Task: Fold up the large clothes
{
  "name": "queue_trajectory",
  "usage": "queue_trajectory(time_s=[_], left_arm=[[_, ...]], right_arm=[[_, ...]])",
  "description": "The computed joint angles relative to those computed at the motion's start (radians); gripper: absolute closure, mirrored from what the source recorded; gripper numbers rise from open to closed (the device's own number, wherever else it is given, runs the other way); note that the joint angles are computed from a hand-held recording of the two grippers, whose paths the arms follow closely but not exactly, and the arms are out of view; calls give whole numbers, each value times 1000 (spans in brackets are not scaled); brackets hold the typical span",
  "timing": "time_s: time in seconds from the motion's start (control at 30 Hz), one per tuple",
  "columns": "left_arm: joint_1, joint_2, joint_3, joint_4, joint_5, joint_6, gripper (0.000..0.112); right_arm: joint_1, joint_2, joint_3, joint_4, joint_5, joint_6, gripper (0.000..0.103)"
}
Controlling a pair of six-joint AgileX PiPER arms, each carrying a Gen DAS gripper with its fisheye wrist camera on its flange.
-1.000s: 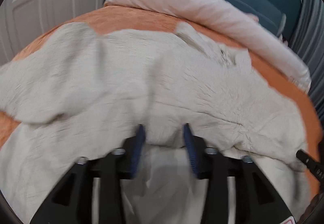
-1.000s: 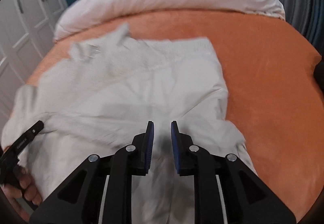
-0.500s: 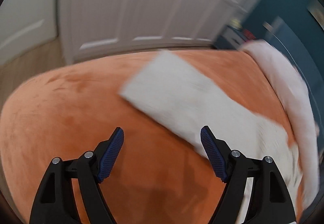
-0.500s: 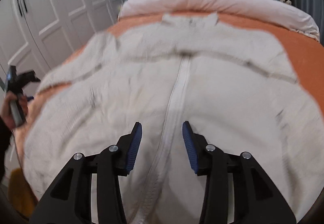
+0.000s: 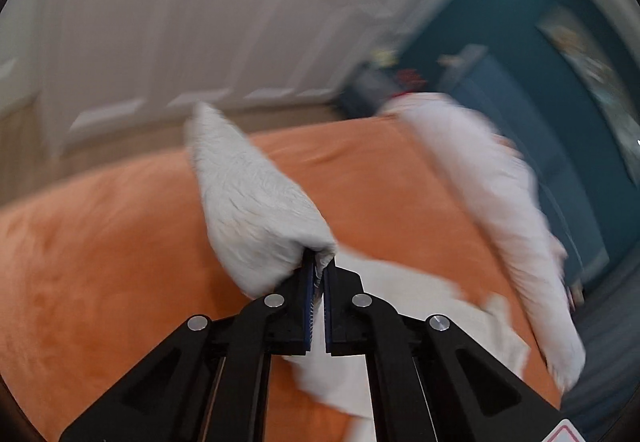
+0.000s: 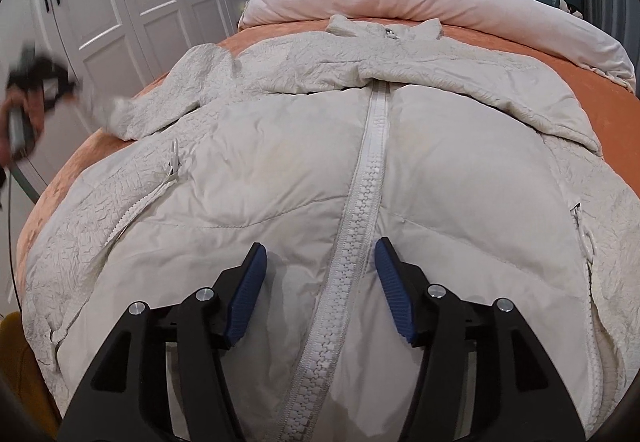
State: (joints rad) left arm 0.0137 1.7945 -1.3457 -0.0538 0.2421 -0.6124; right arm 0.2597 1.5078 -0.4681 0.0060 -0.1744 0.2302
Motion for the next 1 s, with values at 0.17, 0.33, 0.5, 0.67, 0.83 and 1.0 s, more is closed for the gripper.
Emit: queue_trajectory(time_s=[0.17, 0.33, 0.5, 0.67, 0.83, 1.0], left_arm=[[-342, -17, -248, 261, 90, -180, 112], [-623, 228, -624, 173, 286, -78, 68], [-787, 512, -941, 206, 516, 0, 36], [-753, 260, -518, 403, 284, -155, 33], [-631, 187, -339, 541, 306, -268, 29], [-520, 188, -170, 550, 287, -386, 31]], right_arm=[[-34, -8, 16, -222, -30, 216, 49], [-61, -23, 37, -358, -67, 354, 49], [-130, -43, 69, -573, -139, 561, 47], [-192, -46, 98, -686, -228, 660, 43], [-184, -65, 76, -754, -182, 752, 41], [-334, -159, -5, -1192, -171, 1233, 41]])
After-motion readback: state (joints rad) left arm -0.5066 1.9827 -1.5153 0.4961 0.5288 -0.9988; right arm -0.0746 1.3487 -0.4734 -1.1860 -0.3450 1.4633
